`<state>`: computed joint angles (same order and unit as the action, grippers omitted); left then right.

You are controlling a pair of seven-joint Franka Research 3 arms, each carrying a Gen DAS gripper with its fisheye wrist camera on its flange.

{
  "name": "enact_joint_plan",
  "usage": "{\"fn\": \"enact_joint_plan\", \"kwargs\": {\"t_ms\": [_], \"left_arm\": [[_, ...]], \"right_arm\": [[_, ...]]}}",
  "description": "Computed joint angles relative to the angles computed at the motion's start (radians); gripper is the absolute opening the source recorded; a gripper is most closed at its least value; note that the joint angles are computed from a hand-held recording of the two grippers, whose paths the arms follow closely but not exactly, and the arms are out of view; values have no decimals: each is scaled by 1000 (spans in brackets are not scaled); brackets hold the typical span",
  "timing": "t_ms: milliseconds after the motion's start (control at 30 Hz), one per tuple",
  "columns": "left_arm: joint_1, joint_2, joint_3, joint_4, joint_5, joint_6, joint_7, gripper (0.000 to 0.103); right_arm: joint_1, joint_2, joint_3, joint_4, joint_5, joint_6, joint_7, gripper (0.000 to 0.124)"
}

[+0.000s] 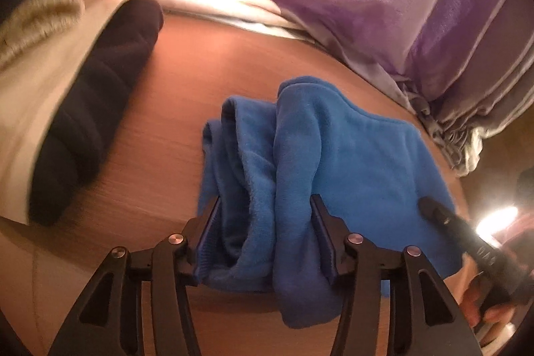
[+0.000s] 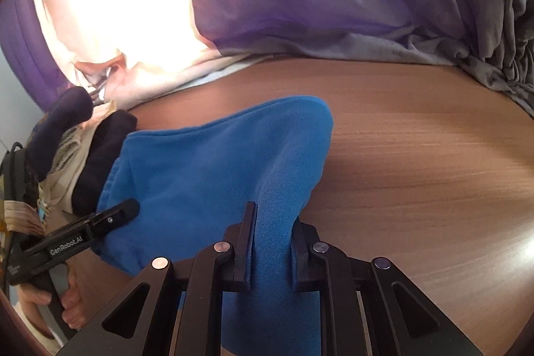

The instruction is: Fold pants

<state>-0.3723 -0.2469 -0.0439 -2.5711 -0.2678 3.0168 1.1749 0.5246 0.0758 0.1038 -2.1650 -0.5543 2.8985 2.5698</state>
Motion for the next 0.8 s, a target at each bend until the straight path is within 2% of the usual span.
{"fn": "enact_joint_plan", "kwargs": {"t_ms": [133, 200, 233, 267, 300, 367, 433, 533, 800], "left_arm": [[-16, 8, 12, 9, -14, -5, 40, 52], [-7, 11, 4, 15, -12, -12, 42, 53], [-3, 13, 0, 17, 3, -15, 29, 50], [-33, 17, 22, 24, -51, -13, 72, 40], [-46, 23, 29, 32, -84, -12, 80, 37], [8, 14, -21, 31, -28, -18, 36, 32], [27, 5, -41, 26, 6, -14, 8, 30], [9, -14, -28, 16, 0, -3, -1, 29], [98, -121, -107, -6, 207, 9, -144, 28]], "right_arm": [[-16, 25, 16, 4, 157, 5, -100, 29], [-19, 38, 16, -3, 232, 24, -149, 31], [-14, 41, 9, -8, 243, 39, -152, 31], [-8, 42, 1, -15, 251, 56, -153, 31], [2, 42, -11, -16, 236, 63, -143, 28], [35, 34, -48, -14, 141, 57, -69, 22], [49, 19, -63, -14, 58, 55, 7, 19], [43, -5, -57, -11, -39, 48, 86, 18], [-19, -84, 19, -18, -240, 33, 217, 17]]}}
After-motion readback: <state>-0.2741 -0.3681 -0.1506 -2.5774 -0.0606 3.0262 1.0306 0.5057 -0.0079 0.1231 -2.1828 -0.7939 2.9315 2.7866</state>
